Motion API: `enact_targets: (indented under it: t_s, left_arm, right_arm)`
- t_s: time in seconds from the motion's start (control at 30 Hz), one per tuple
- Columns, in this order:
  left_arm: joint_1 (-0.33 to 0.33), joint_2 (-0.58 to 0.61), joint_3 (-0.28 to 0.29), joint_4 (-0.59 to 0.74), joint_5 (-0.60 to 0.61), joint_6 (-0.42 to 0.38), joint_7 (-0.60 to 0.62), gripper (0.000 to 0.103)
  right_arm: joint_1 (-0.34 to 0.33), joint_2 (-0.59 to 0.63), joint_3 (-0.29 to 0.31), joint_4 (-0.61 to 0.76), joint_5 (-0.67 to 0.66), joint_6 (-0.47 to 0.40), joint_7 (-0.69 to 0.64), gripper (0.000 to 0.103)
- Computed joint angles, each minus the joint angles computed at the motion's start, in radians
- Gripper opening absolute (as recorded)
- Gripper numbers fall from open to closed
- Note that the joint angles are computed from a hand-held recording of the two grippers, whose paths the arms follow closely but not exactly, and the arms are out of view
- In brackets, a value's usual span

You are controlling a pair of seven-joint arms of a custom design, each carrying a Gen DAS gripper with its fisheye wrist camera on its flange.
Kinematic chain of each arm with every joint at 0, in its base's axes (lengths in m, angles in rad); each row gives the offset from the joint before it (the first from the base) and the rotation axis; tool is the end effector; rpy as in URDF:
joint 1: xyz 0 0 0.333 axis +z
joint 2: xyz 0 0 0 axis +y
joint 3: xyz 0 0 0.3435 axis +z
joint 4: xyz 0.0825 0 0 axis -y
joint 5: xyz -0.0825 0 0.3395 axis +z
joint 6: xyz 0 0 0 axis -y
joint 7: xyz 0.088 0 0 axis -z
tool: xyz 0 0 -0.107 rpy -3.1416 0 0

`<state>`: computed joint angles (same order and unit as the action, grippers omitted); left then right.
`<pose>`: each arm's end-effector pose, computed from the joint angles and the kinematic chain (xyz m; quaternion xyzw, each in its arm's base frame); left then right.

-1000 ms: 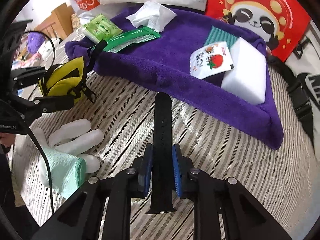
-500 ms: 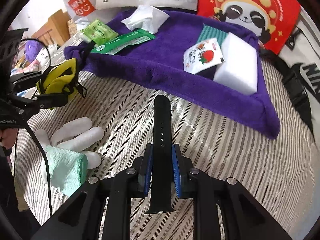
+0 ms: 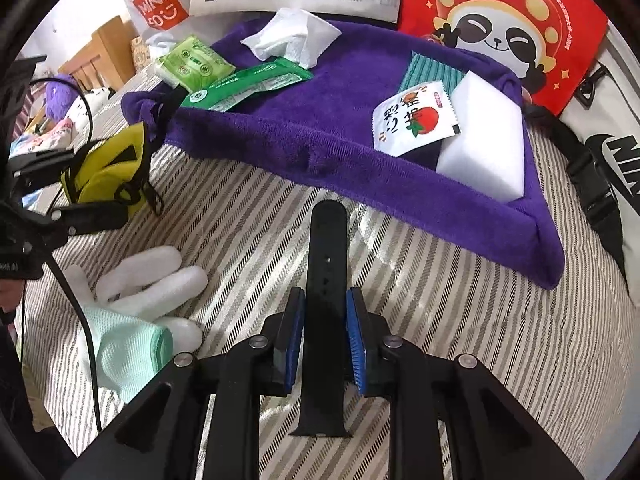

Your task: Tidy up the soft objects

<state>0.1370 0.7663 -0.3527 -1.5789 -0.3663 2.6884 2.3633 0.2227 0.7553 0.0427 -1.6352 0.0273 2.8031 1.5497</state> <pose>0.7119 -0.0854 0.2932 -0.4629 0.8416 -0.2737 0.0501 0.6882 0.1790 0.2722 -0.7713 0.6022 -0.1103 0.1740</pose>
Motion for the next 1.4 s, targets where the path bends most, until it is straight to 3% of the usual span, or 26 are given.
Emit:
enact_targets:
  t_s: [0.5, 0.87, 1.1, 1.4]
  left_arm:
    - [0.02, -0.022, -0.013, -0.023, -0.015, 0.019, 0.004, 0.058]
    - [0.022, -0.048, -0.012, -0.04, -0.043, 0.026, 0.003, 0.058]
    - [0.023, -0.054, -0.016, -0.038, -0.049, 0.021, 0.006, 0.058]
    - [0.024, -0.061, -0.023, -0.03, -0.071, 0.022, 0.001, 0.058]
  right_arm:
    - [-0.012, -0.048, 0.003, -0.052, 0.014, 0.024, 0.003, 0.021]
    - [-0.075, -0.096, 0.08, -0.111, 0.096, 0.091, -0.038, 0.021]
    - [-0.136, -0.105, 0.165, -0.107, 0.175, 0.116, -0.109, 0.021]
    - [-0.099, -0.105, 0.116, -0.071, 0.189, 0.095, -0.09, 0.021]
